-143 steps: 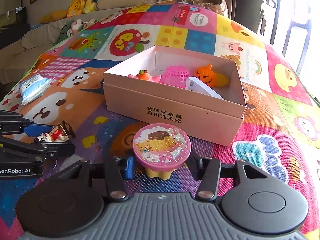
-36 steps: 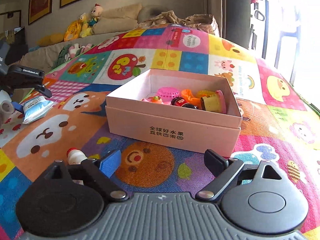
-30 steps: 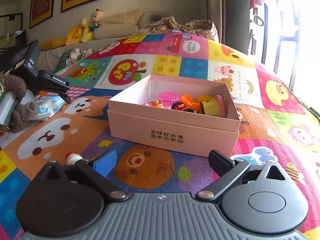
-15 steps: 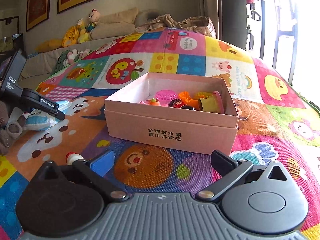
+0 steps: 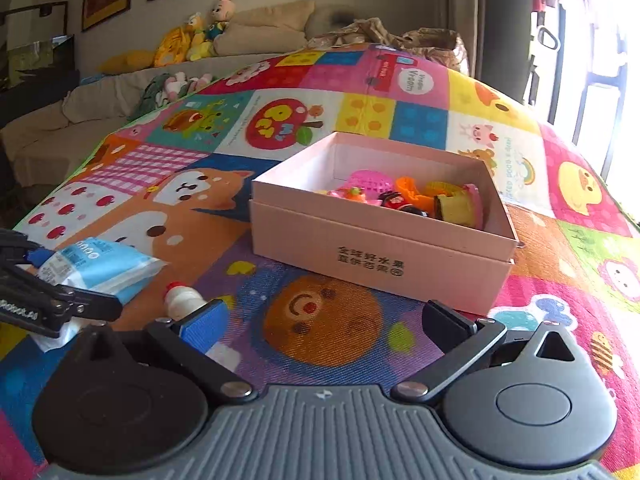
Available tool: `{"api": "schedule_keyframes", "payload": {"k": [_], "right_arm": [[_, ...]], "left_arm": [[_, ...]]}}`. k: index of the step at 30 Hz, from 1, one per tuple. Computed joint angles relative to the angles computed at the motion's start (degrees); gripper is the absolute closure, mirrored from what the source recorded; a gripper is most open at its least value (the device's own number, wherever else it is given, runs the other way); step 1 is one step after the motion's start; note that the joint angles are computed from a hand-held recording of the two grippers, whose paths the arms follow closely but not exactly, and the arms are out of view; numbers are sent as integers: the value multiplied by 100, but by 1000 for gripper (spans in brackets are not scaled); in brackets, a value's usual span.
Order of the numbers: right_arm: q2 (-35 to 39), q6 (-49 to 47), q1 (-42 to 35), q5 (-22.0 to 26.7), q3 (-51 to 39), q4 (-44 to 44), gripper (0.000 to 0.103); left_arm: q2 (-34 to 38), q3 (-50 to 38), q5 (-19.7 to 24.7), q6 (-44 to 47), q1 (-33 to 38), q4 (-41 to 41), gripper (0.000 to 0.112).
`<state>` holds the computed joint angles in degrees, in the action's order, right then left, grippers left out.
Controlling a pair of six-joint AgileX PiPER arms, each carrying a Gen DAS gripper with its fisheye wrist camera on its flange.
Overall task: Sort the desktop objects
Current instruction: 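Grasp the small white yogurt bottle with the right tool while the left tool holds the packet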
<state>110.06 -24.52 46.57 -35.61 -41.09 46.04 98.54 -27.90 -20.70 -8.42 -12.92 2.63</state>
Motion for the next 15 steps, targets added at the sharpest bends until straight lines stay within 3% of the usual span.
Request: {"api": "schedule_keyframes", "payload": {"k": [3,5,9,13,15], "right_arm": [[-49,-109,74,343,-131,-225,3],[-60,-139,43,695,-276,-384,18],[46,-728,126,1064,-597,34,28],[251,-2174,341,542,-809,1595,29],[244,-2300,317,428,-797,1821,29]], "left_arm": [[7,-39,61,109,8,-117,18],[27,-41,39,40,36,-30,17],[56,-33,-12,-22,40,-5,16],[75,-15,-66,29,21,-59,15],[104,-2,-129,144,-23,-192,14]]}}
